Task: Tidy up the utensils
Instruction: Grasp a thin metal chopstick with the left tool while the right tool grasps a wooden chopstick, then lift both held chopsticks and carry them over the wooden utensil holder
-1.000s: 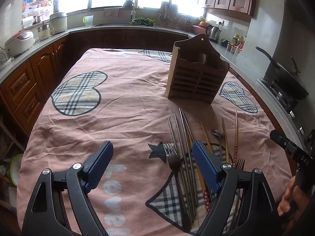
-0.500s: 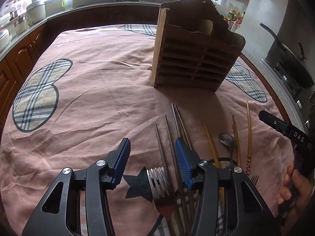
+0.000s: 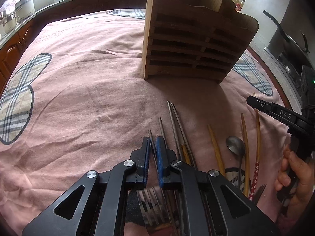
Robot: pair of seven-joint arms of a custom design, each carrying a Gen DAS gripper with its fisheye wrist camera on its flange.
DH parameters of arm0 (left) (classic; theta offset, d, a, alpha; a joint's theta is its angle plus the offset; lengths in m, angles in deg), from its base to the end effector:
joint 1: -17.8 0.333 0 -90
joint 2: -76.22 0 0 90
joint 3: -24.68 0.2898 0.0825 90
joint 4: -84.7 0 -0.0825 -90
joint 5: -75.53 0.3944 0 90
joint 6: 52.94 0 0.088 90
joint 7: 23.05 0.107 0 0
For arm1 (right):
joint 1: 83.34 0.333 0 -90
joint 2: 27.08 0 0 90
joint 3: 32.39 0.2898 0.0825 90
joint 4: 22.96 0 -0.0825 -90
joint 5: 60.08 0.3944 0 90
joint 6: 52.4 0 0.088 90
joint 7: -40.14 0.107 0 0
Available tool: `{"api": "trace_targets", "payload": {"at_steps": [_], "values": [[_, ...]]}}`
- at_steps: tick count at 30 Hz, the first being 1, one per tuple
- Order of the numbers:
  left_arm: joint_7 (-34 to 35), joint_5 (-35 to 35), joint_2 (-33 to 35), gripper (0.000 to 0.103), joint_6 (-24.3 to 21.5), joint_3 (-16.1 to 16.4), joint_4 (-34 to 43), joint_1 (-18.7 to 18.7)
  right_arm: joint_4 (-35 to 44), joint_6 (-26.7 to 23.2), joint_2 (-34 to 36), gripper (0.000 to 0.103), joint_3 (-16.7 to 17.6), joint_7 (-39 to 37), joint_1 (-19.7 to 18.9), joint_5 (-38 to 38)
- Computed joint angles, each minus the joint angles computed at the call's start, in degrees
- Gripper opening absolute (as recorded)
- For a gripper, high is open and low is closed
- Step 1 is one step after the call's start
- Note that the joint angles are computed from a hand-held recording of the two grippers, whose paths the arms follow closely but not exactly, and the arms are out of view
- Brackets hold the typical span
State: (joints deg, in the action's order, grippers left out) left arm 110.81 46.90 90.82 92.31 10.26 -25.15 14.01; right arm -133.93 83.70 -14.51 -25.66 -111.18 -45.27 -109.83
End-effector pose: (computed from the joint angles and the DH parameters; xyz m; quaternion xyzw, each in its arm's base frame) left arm 0.6157 -0.1889 0.3722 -0.4057 0.8736 -0.2662 0.0379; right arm 0.4540 0.4356 0.3673 -0.3910 0.8598 -0.1884 0.2690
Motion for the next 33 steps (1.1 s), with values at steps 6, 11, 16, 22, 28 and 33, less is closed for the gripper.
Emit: {"api": "trace_targets", "payload": {"at_steps": [6, 11, 16, 22, 28, 33], "values": [[2.11, -3.74, 0.96, 0.005, -2.78, -0.61, 1.89, 1.37, -1.41, 1.37, -1.07, 0.012, -0.3, 2.45, -0.15, -1.65], [5.43, -8.92, -1.02, 0.004, -5.09, -0.69, 1.79, 2.68, -1.59, 1.75, -2.68, 0.01, 0.34, 5.09, -0.01, -5.27], [10.43, -15.98, -5.23, 0.004, -6.52, 0.21, -0.23, 3.29, -0.1, -0.06, -3.93, 0.008, 1.64, 5.74, 0.54, -8.34], [16.34, -24.22, -11.47, 0.004, -8.4, 3.14, -4.06, 2.76, 2.5, -2.65, -4.84, 0.006, 3.2, 5.18, 1.71, -11.85], [20.17, -30.28, -15.17, 0.004, -9.97, 6.16, -5.77, 1.91, 5.37, -5.96, -4.92, 0.005, 4.2, 3.93, 3.07, -14.4], [23.19, -34.23, -17.42, 0.004, -11.31, 7.89, -6.54, 1.54, 6.67, -8.4, -5.44, 0.005, 4.67, 3.19, 3.84, -16.12]]}}
